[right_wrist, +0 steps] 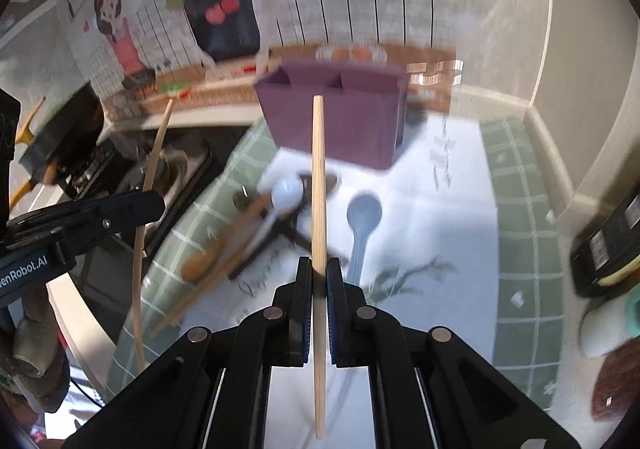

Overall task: Organize utensils
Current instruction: 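Lift the chopsticks and drop them into the purple caddy with both tools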

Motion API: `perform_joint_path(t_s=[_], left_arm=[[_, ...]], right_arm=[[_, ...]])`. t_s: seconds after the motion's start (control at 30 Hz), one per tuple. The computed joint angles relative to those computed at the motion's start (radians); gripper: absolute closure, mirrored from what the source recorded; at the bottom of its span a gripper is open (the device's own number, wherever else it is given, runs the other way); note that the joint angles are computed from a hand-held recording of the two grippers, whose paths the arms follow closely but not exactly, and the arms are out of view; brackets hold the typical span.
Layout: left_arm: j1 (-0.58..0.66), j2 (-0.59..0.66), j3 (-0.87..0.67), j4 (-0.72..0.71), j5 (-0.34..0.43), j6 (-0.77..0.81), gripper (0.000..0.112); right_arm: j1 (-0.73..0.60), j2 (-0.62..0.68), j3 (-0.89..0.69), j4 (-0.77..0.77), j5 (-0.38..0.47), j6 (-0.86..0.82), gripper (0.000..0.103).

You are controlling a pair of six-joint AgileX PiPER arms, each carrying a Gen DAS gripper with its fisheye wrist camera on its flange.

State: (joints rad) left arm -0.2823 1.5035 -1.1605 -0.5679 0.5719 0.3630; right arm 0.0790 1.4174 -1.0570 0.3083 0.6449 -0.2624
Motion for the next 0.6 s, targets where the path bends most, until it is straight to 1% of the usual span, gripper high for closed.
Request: perform_joint_path(t_s=[0.1, 0.17, 0.23, 0.3, 0.33, 0.37, 0.4, 0.5, 0.6], left_arm=[[0.033, 0.003, -0.151, -0.019, 0.063, 0.03, 0.107], [0.05, 0.014, -0.267, -0.013, 0.091, 0.035, 0.107], [0.055, 0.035, -0.387, 0.016, 0.1, 0.018, 0.107], [0.062, 0.067, -0.509, 0.02, 0.095, 0.016, 0.107], [0.066, 0.082, -0.556, 0.011, 0.096, 0.02, 0.107], [0.068, 0.101, -0.605, 0.011, 0.094, 0.017, 0.107], [0.067, 0.124, -0.657, 0.026, 0.079, 0.0, 0.107], [0.061, 0.189, -0.768, 0.074, 0.06, -0.049, 0.107], [0.06, 0.3, -0.907, 0.149, 0.057, -0.115, 0.107]], right_arm=[[0.024, -0.021, -0.143, -0.083, 0.059, 0.075, 0.097], [0.04, -0.013, -0.278, -0.132, 0.105, 0.114, 0.097], [0.054, 0.009, -0.404, -0.18, 0.128, 0.152, 0.097], [0.065, 0.038, -0.546, -0.232, 0.115, 0.189, 0.097], [0.061, 0.052, -0.597, -0.224, 0.107, 0.186, 0.097], [0.045, 0.084, -0.684, -0.178, 0.115, 0.158, 0.097], [0.042, 0.106, -0.737, -0.171, 0.117, 0.164, 0.097], [0.05, 0.173, -0.863, -0.228, 0.1, 0.211, 0.097], [0.056, 0.237, -0.921, -0.272, 0.059, 0.247, 0.097]])
